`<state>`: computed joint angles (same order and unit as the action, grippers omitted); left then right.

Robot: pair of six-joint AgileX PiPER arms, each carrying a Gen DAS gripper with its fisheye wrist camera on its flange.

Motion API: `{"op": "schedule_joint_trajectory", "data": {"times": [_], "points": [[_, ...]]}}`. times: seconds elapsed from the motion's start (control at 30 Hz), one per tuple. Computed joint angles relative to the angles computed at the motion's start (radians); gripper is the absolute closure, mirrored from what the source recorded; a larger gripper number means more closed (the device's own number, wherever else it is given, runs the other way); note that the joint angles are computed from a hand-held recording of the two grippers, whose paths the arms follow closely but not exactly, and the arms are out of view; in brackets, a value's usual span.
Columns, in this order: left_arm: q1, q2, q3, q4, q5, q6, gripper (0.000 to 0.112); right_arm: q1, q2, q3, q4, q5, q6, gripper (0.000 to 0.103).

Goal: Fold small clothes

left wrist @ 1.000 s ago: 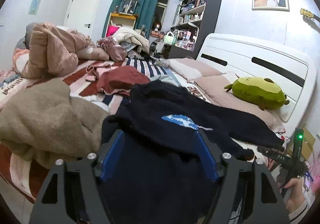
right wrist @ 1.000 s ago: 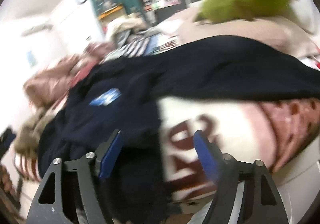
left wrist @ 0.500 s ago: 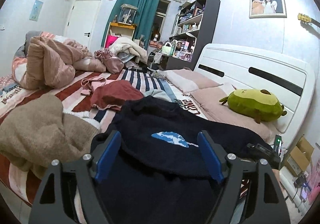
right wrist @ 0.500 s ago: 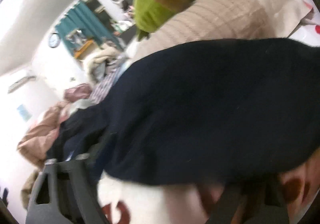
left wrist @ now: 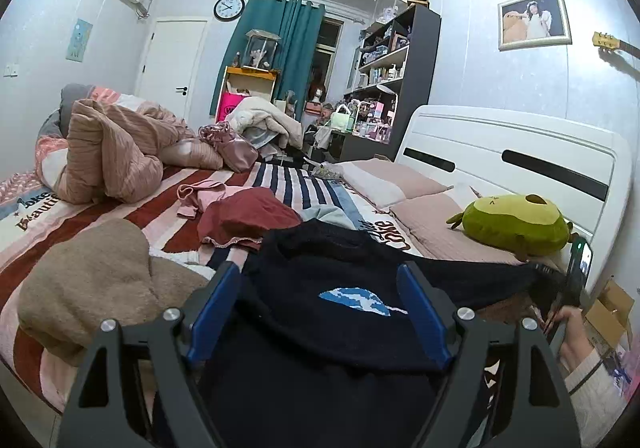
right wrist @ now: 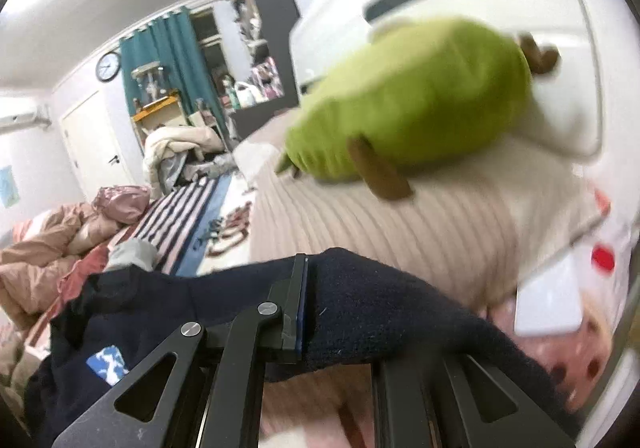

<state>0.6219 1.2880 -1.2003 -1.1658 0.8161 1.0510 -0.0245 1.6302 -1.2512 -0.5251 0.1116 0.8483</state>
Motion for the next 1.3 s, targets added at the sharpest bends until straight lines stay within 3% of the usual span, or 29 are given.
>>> {"op": "schedule_joint_trajectory", "data": {"times": [0.1,0.2,0.33,0.43,0.53,0.6,0.63,0.7,0.77,0.9,1.0,1.07,1.23,1.3], "points": [[0.007,0.001,0.0,-0.006,0.002,0.003,0.034,0.064,-0.029,-0.032,0.215,-0.007,-0.3,0.099],[0.033,-0.002,0.015,-0.043,0.032,0.032,0.034,0.191,-0.034,-0.108,0.259,0.041,-0.459,0.098],[0.059,-0.024,0.043,-0.052,0.041,0.068,0.033,0.39,0.081,-0.3,0.472,0.212,-0.792,0.098],[0.079,-0.045,0.073,-0.065,0.041,0.109,0.032,0.549,0.232,-0.411,0.373,0.315,-0.814,0.098],[0.099,-0.066,0.093,-0.057,0.051,0.133,0.031,0.614,0.416,-0.556,0.451,0.47,-0.886,0.098],[0.115,-0.086,0.116,-0.074,0.038,0.159,0.031,0.632,0.468,-0.542,0.469,0.471,-0.89,0.092],[0.127,-0.091,0.124,-0.088,0.03,0.168,0.03,0.638,0.449,-0.48,0.45,0.412,-0.86,0.088],[0.149,-0.087,0.124,-0.102,0.033,0.167,0.029,0.62,0.391,-0.372,0.532,0.313,-0.913,0.074],[0.168,-0.072,0.118,-0.114,0.046,0.171,0.029,0.587,0.306,-0.271,0.732,0.272,-1.063,0.05],[0.162,-0.055,0.12,-0.121,0.031,0.179,0.029,0.517,0.069,0.005,1.113,0.163,-1.392,0.043],[0.145,-0.044,0.118,-0.141,0.026,0.184,0.029,0.44,-0.06,0.154,1.274,0.085,-1.459,0.024],[0.129,-0.037,0.112,-0.152,0.024,0.181,0.029,0.382,-0.117,0.234,1.474,0.038,-1.577,0.009],[0.095,-0.045,0.099,-0.14,0.032,0.158,0.028,0.188,0.022,0.176,1.772,0.288,-1.668,0.008],[0.095,-0.056,0.099,-0.128,0.031,0.152,0.028,0.149,0.07,0.174,1.939,0.386,-1.796,0.008]]}}
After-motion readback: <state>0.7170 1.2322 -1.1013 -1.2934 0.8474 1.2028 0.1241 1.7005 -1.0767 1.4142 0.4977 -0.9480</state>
